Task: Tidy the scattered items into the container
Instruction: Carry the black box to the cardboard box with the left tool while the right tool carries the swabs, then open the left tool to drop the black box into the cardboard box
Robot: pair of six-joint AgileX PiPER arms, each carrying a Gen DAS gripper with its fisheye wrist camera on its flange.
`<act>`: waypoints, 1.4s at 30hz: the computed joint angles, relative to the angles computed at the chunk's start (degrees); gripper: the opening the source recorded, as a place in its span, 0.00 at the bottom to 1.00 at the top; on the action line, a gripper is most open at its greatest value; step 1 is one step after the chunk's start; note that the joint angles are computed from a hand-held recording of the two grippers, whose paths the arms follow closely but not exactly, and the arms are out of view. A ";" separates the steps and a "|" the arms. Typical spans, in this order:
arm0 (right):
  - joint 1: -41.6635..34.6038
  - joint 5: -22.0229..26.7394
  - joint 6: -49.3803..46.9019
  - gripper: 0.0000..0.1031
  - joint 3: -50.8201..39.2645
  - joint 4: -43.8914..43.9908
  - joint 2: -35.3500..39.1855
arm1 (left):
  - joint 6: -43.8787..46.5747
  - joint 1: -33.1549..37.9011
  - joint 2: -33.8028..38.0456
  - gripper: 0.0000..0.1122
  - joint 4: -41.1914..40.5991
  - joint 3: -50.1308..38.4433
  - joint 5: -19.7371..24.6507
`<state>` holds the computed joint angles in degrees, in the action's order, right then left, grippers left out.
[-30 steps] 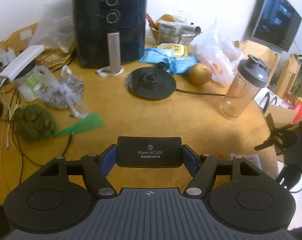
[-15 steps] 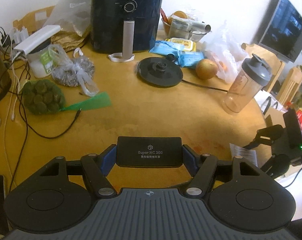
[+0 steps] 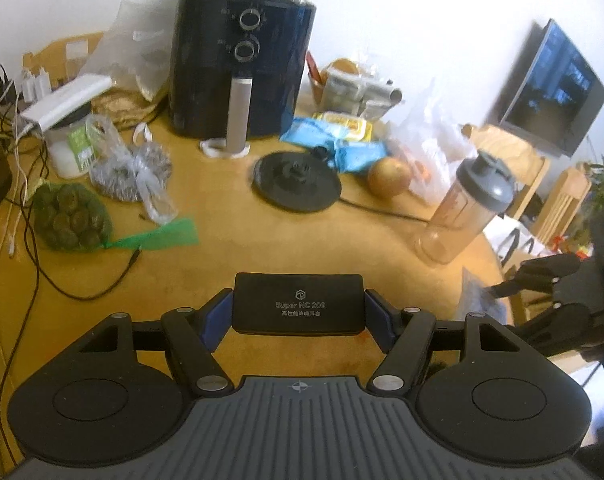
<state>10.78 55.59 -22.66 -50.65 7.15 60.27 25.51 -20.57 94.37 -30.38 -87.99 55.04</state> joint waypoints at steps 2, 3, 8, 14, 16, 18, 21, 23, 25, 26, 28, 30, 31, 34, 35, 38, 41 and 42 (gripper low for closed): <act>2.31 0.32 3.67 0.63 -2.05 -1.46 -1.43 | -0.17 0.13 -0.71 0.61 -0.15 0.09 -0.08; 3.94 0.40 5.96 0.63 -2.83 -2.43 -2.13 | -0.28 0.17 -0.98 0.61 -0.14 0.18 -0.02; 10.57 0.35 16.29 0.63 -6.51 -6.12 -4.04 | -1.72 0.61 -3.36 0.61 0.91 1.99 0.79; 18.75 1.34 32.79 0.63 -7.57 -14.77 -4.90 | -2.86 2.08 -6.50 0.61 2.16 4.82 2.47; 20.67 1.45 36.80 0.63 -7.35 -15.80 -4.90 | -3.19 2.58 -7.35 0.61 2.67 5.70 2.96; 22.66 1.58 40.97 0.63 -6.96 -16.95 -4.96 | -3.87 3.00 -8.02 0.61 3.10 6.37 3.58; 26.13 1.95 47.67 0.63 -6.13 -19.08 -5.16 | -4.92 3.75 -8.65 0.61 3.36 7.14 4.58; 27.16 1.96 50.66 0.64 -5.91 -19.61 -5.07 | -5.14 4.35 -9.14 0.61 3.27 7.88 5.25; 28.32 2.15 53.58 0.64 -5.75 -20.28 -5.47 | -5.12 5.08 -9.83 0.61 3.34 9.01 5.62; 28.60 2.11 54.41 0.64 -5.63 -20.24 -5.71 | -5.32 5.40 -9.97 0.61 3.54 9.37 5.91; 29.05 2.29 55.90 0.64 -5.47 -20.37 -5.95 | -5.53 5.96 -10.19 0.61 3.84 10.20 6.17; 29.54 2.56 57.43 0.64 -5.16 -20.59 -6.18 | -5.82 6.28 -10.29 0.61 4.05 10.70 6.40; 29.57 2.57 57.86 0.64 -4.93 -20.43 -6.32 | -5.95 6.28 -10.33 0.61 4.11 10.87 6.48; 28.56 1.97 58.21 0.64 -4.00 -18.23 -6.63 | -5.97 5.90 -10.63 0.61 4.05 11.53 6.59; 28.35 1.73 58.43 0.64 -3.63 -17.41 -6.63 | -6.04 5.61 -10.57 0.61 4.03 11.64 6.63; 29.59 1.46 60.58 0.64 -2.82 -17.32 -6.22 | -5.97 4.87 -10.31 0.61 3.92 12.33 6.50; 31.34 1.33 62.79 0.64 -2.30 -17.48 -5.69 | -6.27 3.76 -9.60 0.61 4.23 12.49 6.66; 31.82 1.40 63.62 0.64 -2.30 -17.56 -5.53 | -6.46 3.33 -9.40 0.61 4.51 12.46 6.74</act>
